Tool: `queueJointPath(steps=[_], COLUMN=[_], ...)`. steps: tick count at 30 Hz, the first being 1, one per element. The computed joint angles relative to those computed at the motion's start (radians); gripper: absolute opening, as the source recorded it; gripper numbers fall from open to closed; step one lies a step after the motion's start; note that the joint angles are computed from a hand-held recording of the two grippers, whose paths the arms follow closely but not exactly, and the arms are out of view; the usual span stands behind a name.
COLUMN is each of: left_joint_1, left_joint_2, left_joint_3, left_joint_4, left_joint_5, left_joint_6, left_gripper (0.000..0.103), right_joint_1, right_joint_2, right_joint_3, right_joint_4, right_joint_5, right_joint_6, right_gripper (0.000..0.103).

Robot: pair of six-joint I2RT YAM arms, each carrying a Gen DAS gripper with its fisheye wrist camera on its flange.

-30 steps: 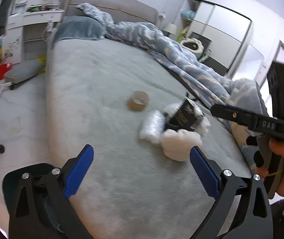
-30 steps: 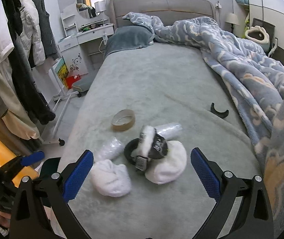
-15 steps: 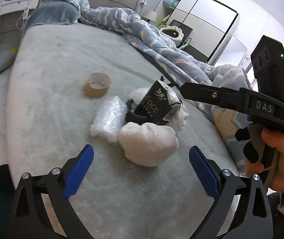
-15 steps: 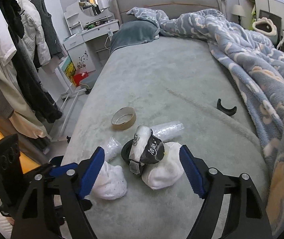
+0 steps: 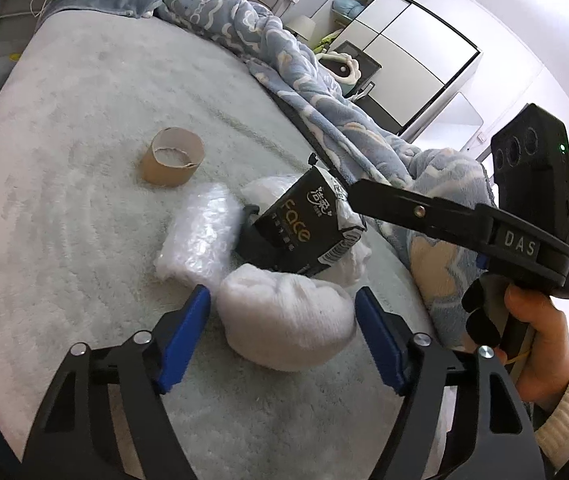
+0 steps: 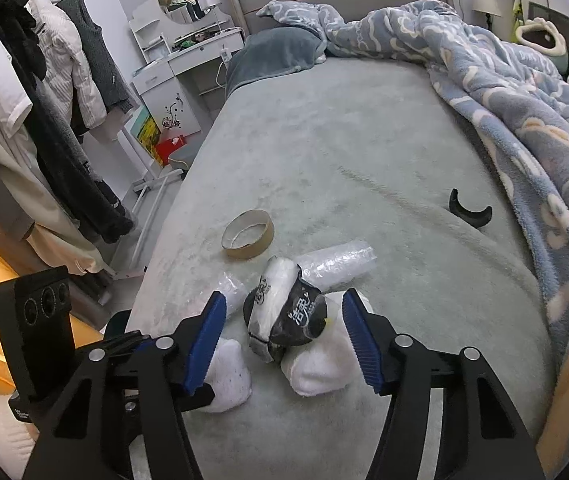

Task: Collect trash
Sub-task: 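Grasp a white tissue ball with the left gripper while the right gripper grasps another tissue, then carry both tissues to the wastebasket with the left and right grippers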

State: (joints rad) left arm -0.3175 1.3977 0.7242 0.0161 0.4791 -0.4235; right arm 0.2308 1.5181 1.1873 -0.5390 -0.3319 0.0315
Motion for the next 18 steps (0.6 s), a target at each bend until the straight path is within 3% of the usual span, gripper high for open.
queueJointPath(steps=[11,18], left_joint_1=[-0.003,0.022], left_joint_2=[-0.015,-0.072], left_joint_3=[-0.001,-0.009], left_joint_4=[-0.030,-0.092], left_joint_5=[0.026,0.041], left_joint_6=[0.062,0.119], left_gripper=[0.058,0.053], right_joint_1=[0.066,0.125], right_joint_2=[0.063,0.110], right_joint_3=[0.052,0.093], right_joint_4=[-0.026,-0.060], right_joint_5=[0.095,0.194], right_joint_6=[0.011,0.007], right_gripper=[0.039,0.018])
